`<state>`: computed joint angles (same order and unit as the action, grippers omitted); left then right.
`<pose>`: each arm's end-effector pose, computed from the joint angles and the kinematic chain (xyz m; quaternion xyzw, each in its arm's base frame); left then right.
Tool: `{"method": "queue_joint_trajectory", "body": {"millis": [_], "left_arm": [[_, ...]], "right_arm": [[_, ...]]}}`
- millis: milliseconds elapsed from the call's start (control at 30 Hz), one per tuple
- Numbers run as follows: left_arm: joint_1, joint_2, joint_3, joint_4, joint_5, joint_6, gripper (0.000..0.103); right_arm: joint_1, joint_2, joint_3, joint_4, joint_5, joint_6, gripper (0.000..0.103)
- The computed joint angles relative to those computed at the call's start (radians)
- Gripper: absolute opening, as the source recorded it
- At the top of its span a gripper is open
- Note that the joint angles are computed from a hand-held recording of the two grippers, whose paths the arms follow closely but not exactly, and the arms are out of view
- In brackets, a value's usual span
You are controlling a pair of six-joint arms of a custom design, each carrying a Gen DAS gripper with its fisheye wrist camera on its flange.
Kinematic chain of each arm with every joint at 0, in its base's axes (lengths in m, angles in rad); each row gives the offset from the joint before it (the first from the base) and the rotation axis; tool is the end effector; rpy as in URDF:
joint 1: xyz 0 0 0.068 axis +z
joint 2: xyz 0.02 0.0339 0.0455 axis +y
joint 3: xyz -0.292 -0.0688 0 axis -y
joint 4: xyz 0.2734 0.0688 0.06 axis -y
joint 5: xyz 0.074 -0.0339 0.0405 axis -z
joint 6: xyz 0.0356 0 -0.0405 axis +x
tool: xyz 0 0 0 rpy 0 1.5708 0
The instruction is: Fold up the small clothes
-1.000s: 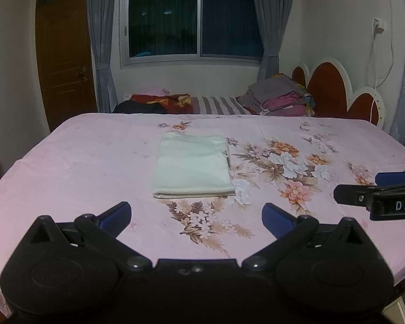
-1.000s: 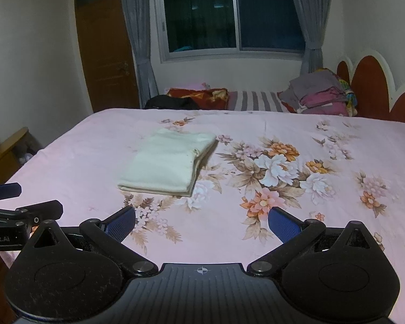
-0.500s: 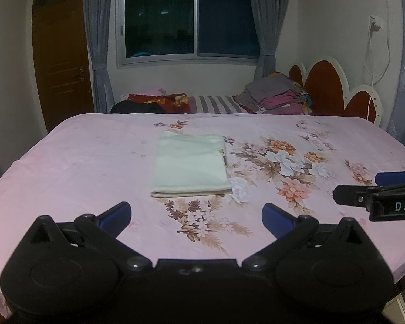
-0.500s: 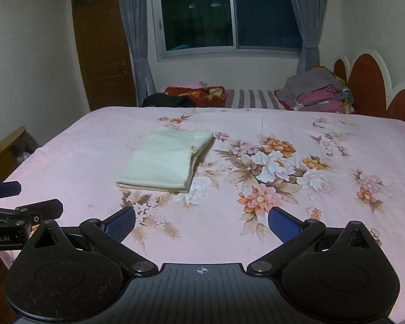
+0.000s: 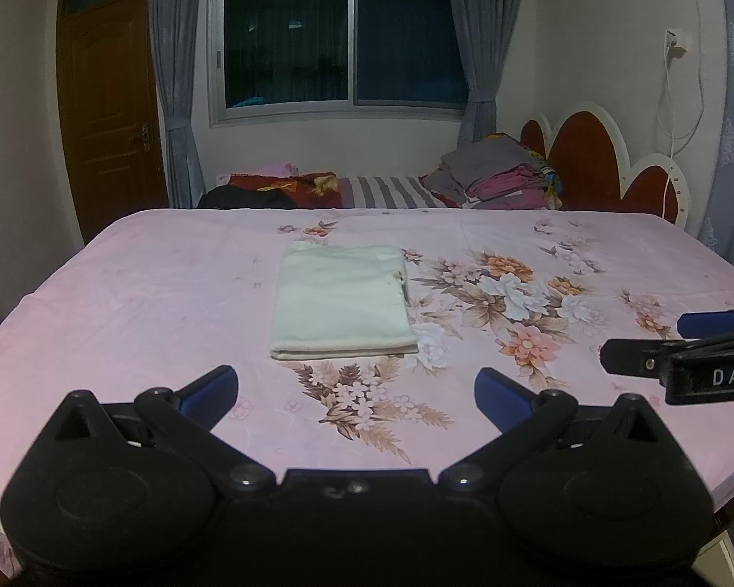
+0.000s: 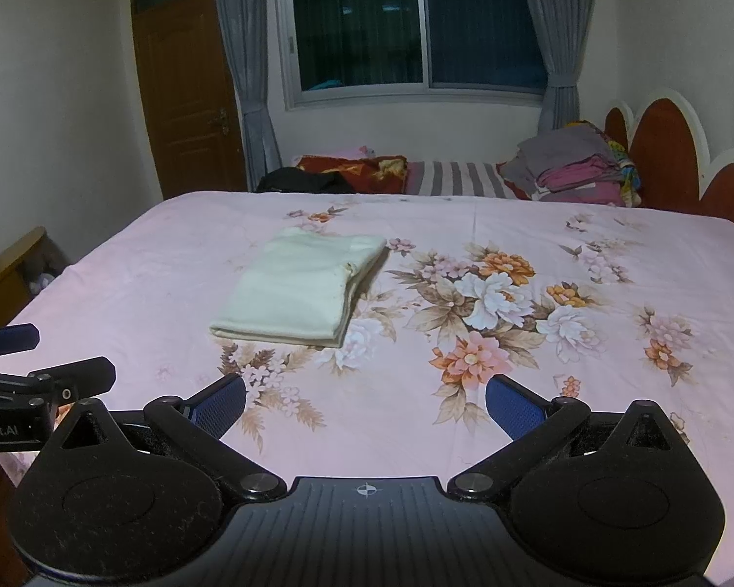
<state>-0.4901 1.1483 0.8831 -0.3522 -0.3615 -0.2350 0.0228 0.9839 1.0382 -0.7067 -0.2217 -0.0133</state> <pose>0.2418 -0.1147 0.3040 0.0294 0.8774 -0.0107 0.4787 0.2142 0.0127 0.3654 -0.0651 0.8899 0.1013 0.4400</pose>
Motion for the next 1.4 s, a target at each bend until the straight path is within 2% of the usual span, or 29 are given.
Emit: {"method": "queue_joint_trajectory", "body": {"millis": [467, 767, 1400], "left_arm": [[-0.003, -0.004, -0.001, -0.004, -0.002, -0.002, 0.103], [0.037, -0.012, 0.003, -0.003, 0.040, 0.031, 0.103], [0.087, -0.020, -0.015, 0.012, 0.045, 0.051, 0.103]], "right_arm": [[-0.004, -0.003, 0.001, -0.005, -0.007, -0.006, 0.103], [-0.007, -0.004, 0.001, -0.006, -0.009, -0.012, 0.103], [-0.031, 0.013, 0.001, -0.006, -0.046, -0.053, 0.103]]}}
